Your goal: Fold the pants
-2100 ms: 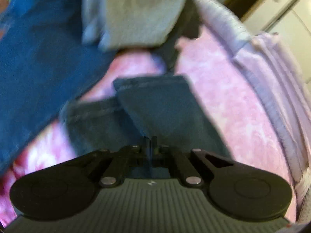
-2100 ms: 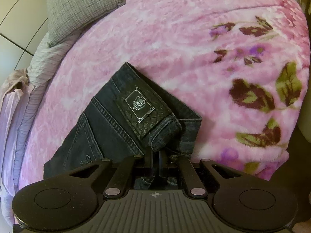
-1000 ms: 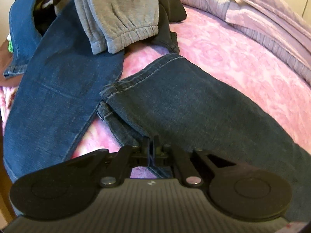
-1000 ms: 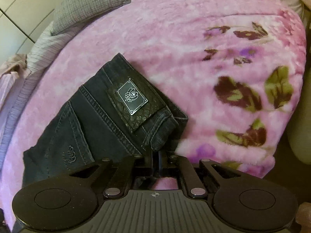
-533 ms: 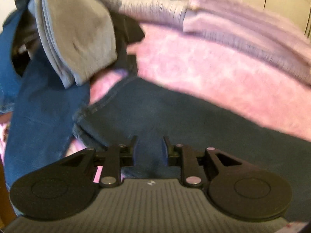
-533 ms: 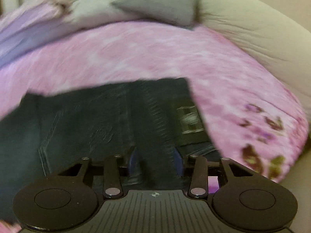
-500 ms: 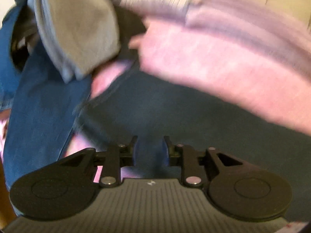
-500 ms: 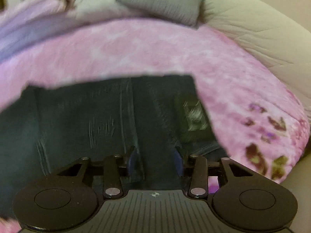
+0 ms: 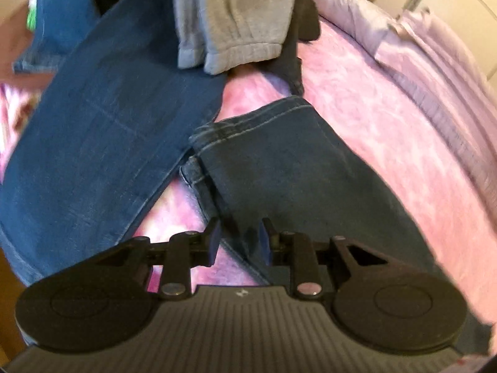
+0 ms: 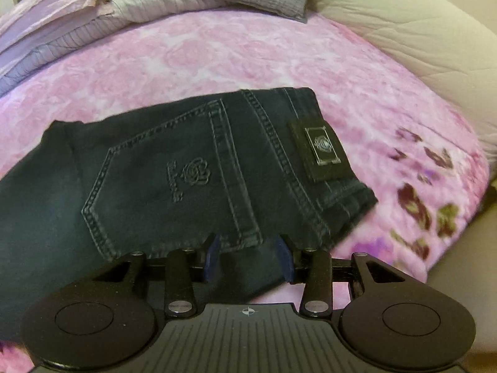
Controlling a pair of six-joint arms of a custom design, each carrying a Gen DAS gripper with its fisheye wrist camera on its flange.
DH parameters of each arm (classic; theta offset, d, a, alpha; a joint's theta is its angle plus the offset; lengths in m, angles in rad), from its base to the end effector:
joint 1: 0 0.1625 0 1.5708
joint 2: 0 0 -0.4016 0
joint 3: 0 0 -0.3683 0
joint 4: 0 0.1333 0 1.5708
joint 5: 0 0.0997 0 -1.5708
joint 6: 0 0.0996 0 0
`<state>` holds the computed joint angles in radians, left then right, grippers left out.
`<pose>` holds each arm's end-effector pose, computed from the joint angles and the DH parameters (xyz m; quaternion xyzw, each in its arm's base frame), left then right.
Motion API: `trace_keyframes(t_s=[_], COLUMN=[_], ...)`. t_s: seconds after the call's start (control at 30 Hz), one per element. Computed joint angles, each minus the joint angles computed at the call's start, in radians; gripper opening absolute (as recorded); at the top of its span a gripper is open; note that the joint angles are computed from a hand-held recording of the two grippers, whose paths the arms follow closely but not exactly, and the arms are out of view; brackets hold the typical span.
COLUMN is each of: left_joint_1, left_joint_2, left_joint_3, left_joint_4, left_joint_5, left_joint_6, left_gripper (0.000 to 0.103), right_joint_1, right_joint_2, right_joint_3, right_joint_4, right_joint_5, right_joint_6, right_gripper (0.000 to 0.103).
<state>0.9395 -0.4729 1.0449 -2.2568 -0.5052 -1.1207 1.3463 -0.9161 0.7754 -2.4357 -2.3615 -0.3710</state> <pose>-0.2775 -0.7531 0.1095 -0.2364 0.8274 -0.4210 0.2870 -0.0997 -0.7176 0.5794 -0.1259 -0.8201 0.3261 0.4531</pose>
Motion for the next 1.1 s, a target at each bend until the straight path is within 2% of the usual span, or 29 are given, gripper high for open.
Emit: trace_keyframes(t_s=[0.07,0.1,0.2,0.3,0.37,0.43,0.53,0.6,0.63,0.7,0.73,0.77,0.8,0.83,0.87,0.93,1.0,1.03,1.1], left_joint_1=[0.01,0.012,0.02,0.003,-0.002,0.018,0.029,0.008,-0.005,-0.035,-0.041,-0.041,-0.035,-0.03,-0.024,-0.009,-0.019,-0.021,-0.027], left_joint_2=[-0.008,-0.017,-0.035,-0.054,-0.066,-0.078,-0.081,-0.082,-0.079,-0.052,-0.031,-0.006,0.019,0.041,0.058,0.058,0.049,0.053,0.059], left_joint_3=[0.027,0.046,0.068,0.103,0.119,0.129,0.124,0.111,0.1,0.082,0.072,0.055,0.038,0.022,0.008,0.031,0.077,0.077,0.069], left_joint_4=[-0.102,-0.144,-0.179,-0.25,-0.234,-0.156,-0.164,-0.149,-0.148,-0.226,-0.288,-0.346,-0.372,-0.366,-0.318,-0.223,-0.286,-0.292,-0.3], left_joint_5=[-0.023,-0.031,-0.061,-0.052,-0.048,-0.081,-0.101,-0.056,-0.032,0.019,0.03,0.02,0.005,0.012,0.015,0.013,0.027,0.029,0.024], left_joint_6=[0.041,0.057,0.077,0.134,0.132,0.091,0.088,0.104,0.146,0.335,0.44,0.544,0.649,0.718,0.754,0.727,0.754,0.782,0.809], left_gripper=[0.018,0.007,0.0,0.0,0.0,0.0,0.002,0.002,0.001,0.004,0.005,0.014,0.019,0.019,0.019,0.019,0.02,0.022,0.033], right_joint_1=[0.016,0.022,0.044,0.066,0.078,0.085,0.09,0.092,0.094,0.097,0.096,0.093,0.088,0.078,0.065,0.032,-0.011,-0.028,-0.039], right_joint_2=[-0.002,-0.005,-0.01,-0.004,0.0,0.005,0.015,0.02,0.024,0.029,0.028,0.031,0.036,0.036,0.032,0.01,-0.014,-0.047,-0.077], right_joint_3=[0.032,0.049,0.094,0.116,0.127,0.134,0.134,0.134,0.137,0.144,0.153,0.16,0.164,0.176,0.196,0.247,0.312,0.37,0.427], right_joint_4=[-0.027,-0.037,-0.074,-0.104,-0.132,-0.15,-0.134,-0.145,-0.17,-0.243,-0.292,-0.353,-0.399,-0.441,-0.479,-0.493,-0.469,-0.519,-0.566], right_joint_5=[-0.038,-0.049,-0.09,-0.127,-0.141,-0.146,-0.152,-0.152,-0.156,-0.152,-0.129,-0.101,-0.075,-0.028,0.025,0.122,0.162,0.229,0.267], right_joint_6=[0.03,0.046,0.058,0.059,0.059,0.059,0.085,0.072,0.054,0.009,-0.033,-0.095,-0.148,-0.203,-0.248,-0.309,-0.328,-0.321,-0.3], right_gripper=[0.038,0.038,0.038,0.038,0.038,0.038,0.038,0.038,0.038,0.038,0.038,0.038,0.038,0.038,0.038,0.039,0.04,0.041,0.042])
